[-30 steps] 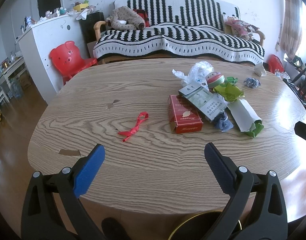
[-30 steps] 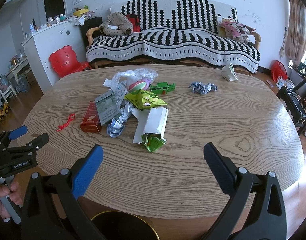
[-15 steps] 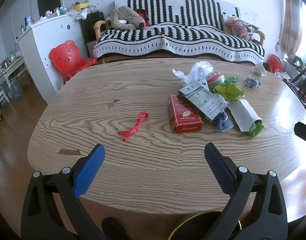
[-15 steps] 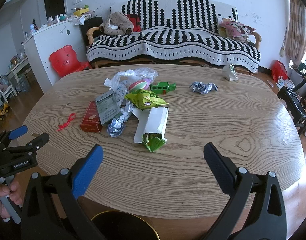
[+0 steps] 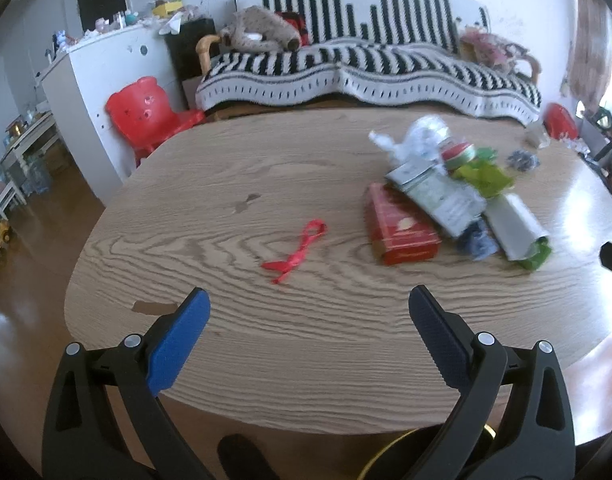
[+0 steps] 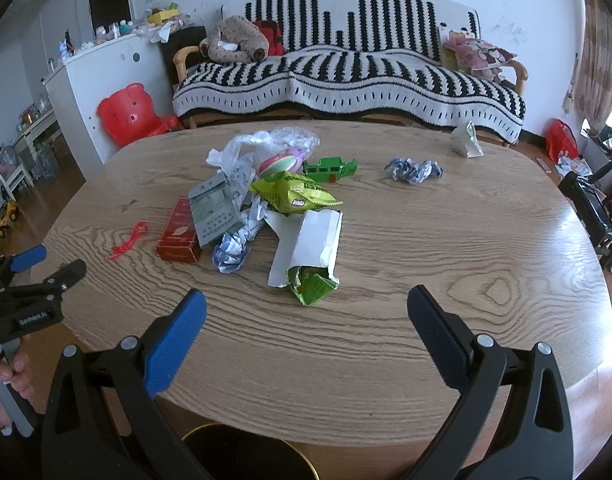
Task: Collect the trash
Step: 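Grasp the white paper bag with the right tool while the left tool grasps the red ribbon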
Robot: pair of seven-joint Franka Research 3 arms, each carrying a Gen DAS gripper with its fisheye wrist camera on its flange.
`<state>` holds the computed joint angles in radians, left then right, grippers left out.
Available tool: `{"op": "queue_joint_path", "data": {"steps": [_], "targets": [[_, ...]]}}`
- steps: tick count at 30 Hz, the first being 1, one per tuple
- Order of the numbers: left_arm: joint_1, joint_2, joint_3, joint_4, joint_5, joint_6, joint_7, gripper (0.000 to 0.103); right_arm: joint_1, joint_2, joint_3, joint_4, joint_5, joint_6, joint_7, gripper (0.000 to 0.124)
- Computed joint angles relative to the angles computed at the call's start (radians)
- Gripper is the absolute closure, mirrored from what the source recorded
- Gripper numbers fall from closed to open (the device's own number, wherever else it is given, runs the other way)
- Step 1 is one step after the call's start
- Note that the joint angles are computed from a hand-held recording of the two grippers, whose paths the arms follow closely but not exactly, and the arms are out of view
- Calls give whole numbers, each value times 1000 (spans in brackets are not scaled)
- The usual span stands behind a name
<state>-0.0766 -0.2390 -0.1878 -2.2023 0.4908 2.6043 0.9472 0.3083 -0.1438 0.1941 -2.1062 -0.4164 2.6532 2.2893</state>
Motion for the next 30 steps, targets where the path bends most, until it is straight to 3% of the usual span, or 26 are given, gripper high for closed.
{"op": "queue_joint_path", "data": {"steps": [8, 12, 19, 22, 25, 28, 30], "targets": [[25, 160, 39, 90, 8, -1, 137, 6, 28, 168, -52, 129, 2, -33, -42, 26], [29, 256, 42, 173, 94, -31, 68, 6, 58, 255, -96, 204, -1, -56, -40, 26], [14, 340, 61, 250, 60, -10, 107, 7, 113, 374, -153, 327, 31, -113, -59, 26], [19, 341, 62, 237, 13, 42, 133, 20, 127, 405, -170, 358, 42, -121, -68, 30], [19, 336, 55, 226, -32, 73, 190, 39, 127, 422, -170, 374, 90, -138, -111, 54], [16, 337, 46, 233, -85, 64, 271, 66, 130, 412, -173, 353, 113, -114, -139, 76], [15, 326, 42, 222, -127, 58, 303, 92, 133, 399, -178, 341, 117, -110, -136, 84]]}}
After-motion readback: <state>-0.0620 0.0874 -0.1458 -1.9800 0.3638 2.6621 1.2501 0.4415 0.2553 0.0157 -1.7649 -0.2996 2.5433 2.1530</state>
